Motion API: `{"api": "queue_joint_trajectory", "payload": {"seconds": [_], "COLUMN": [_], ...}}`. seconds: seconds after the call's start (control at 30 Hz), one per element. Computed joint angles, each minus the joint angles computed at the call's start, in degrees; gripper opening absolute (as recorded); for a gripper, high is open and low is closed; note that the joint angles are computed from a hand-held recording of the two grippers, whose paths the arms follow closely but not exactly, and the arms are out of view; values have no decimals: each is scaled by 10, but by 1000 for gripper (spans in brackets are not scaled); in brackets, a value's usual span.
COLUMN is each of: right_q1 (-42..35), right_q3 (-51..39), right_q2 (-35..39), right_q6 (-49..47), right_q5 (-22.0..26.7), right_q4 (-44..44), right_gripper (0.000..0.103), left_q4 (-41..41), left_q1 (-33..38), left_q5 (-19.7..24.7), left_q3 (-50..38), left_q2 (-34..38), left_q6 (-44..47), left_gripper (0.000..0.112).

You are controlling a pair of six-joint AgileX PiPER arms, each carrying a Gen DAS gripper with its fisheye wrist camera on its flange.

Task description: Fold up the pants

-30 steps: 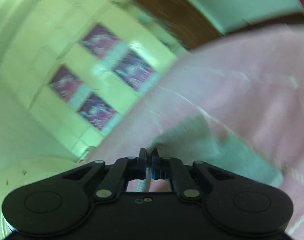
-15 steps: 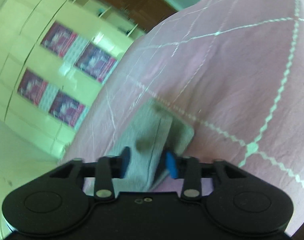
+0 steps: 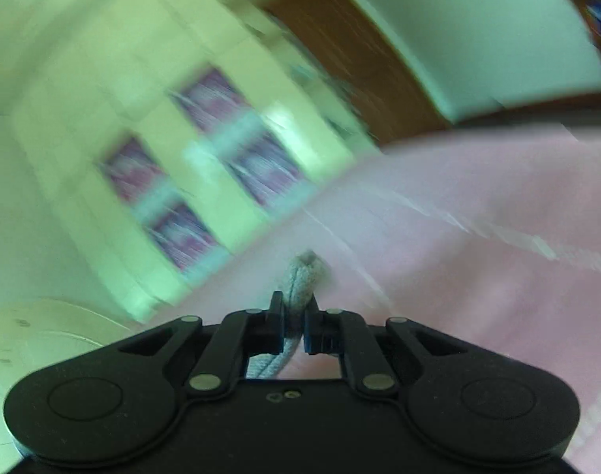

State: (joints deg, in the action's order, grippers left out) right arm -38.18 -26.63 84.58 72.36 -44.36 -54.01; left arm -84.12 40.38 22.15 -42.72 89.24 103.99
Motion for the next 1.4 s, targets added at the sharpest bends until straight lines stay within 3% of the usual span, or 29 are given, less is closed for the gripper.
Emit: {"api": "queue_joint_trajectory", "payload": {"seconds": [0.07,0.17,0.2,0.33,0.43,0.53,0.8,0.9,0.97,1.0,1.07,1.17,1.23,1.4], "right_q1": [-4,-24,-13,19,20,-34,-12,0,12,25,34,98,164,383], "right_q3": [-14,15,16,-2,0,32,26,28,53,64,79,70,28,-165], "right_q2": [83,127,128,107,100,98,66,38,1,-22,-48,-88,-87,29], "right_q6": [37,3,-12,-7,-9,-12,14,25,-14,-41,-61,-59,-16,100], "right_q5": [45,-21,-17,35,40,9,57,86,100,118,101,105,113,144], "right_q4": [-37,18,38,49,42,-6,-13,-8,53,89,91,57,-10,-134], "right_gripper": [1,1,1,1,1,0,2,11,21,22,23,23,23,30], "left_q4": [0,3,2,1,1,0,0,1,2,2,-14,-60,-93,-7], "left_q1": [0,1,1,3,2,2,1,1,2,3,10,32,62,126], "left_q5": [0,1,1,2,1,1,1,1,2,5,12,18,31,41], "left_q3": [0,0,0,1,0,1,1,1,1,1,7,27,34,-41], "left_q2": [0,0,0,-1,-1,-1,-2,-2,-2,-3,-11,-45,-61,-6], "left_q6": [0,-1,-1,1,1,1,1,1,0,0,14,54,72,-60], "left_gripper": [103,103,103,103,103,103,103,103,103,103,103,103,103,103]}}
